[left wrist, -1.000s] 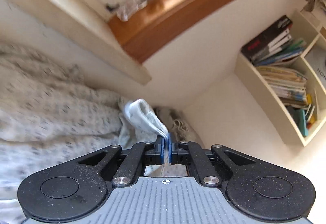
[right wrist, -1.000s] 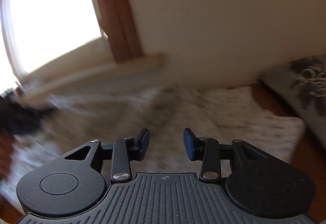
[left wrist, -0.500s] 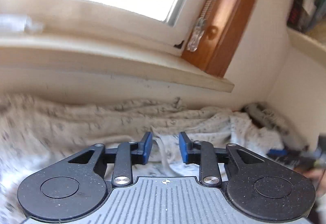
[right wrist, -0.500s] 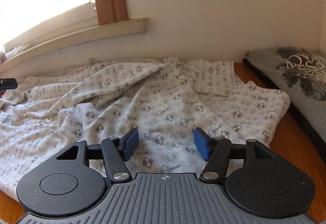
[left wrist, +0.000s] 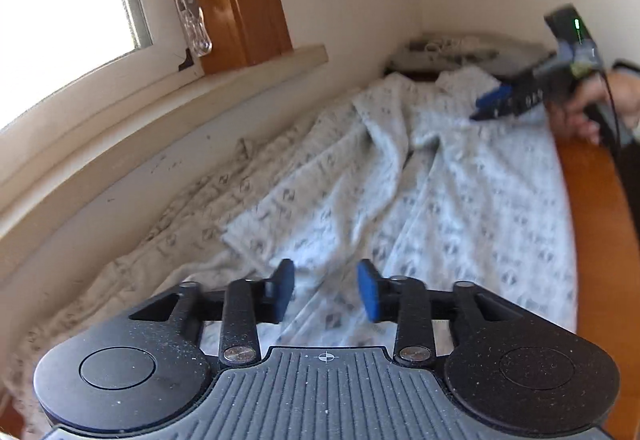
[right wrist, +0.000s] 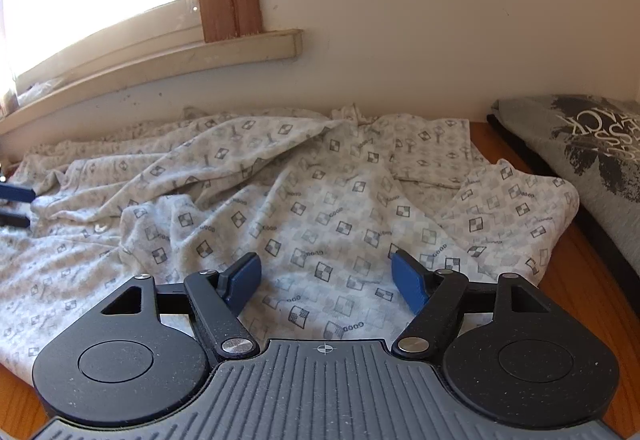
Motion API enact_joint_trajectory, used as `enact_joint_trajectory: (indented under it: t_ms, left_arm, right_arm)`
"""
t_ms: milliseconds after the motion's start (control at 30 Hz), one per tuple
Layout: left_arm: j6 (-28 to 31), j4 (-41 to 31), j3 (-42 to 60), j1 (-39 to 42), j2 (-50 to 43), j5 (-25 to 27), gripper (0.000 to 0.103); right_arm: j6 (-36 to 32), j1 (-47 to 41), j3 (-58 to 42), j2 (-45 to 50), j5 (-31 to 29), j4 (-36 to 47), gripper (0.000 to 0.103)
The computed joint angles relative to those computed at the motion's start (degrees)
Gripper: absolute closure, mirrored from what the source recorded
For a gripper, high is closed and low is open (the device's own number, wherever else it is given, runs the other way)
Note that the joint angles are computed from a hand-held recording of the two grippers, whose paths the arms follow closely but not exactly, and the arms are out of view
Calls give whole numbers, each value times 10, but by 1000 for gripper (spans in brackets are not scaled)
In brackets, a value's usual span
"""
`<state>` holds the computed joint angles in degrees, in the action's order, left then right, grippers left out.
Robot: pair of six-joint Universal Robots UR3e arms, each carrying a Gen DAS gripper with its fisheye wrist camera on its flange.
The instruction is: Fold clothes
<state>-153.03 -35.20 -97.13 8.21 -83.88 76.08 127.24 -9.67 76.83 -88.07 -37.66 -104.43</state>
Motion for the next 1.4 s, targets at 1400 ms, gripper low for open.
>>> enact_joint_trajectory:
  t_ms: [1400]
  left_arm:
    - [-57, -585, 413, 307, 53, -282, 98]
  right_arm:
    - [-8, -34, -57, 31, 61, 119, 31]
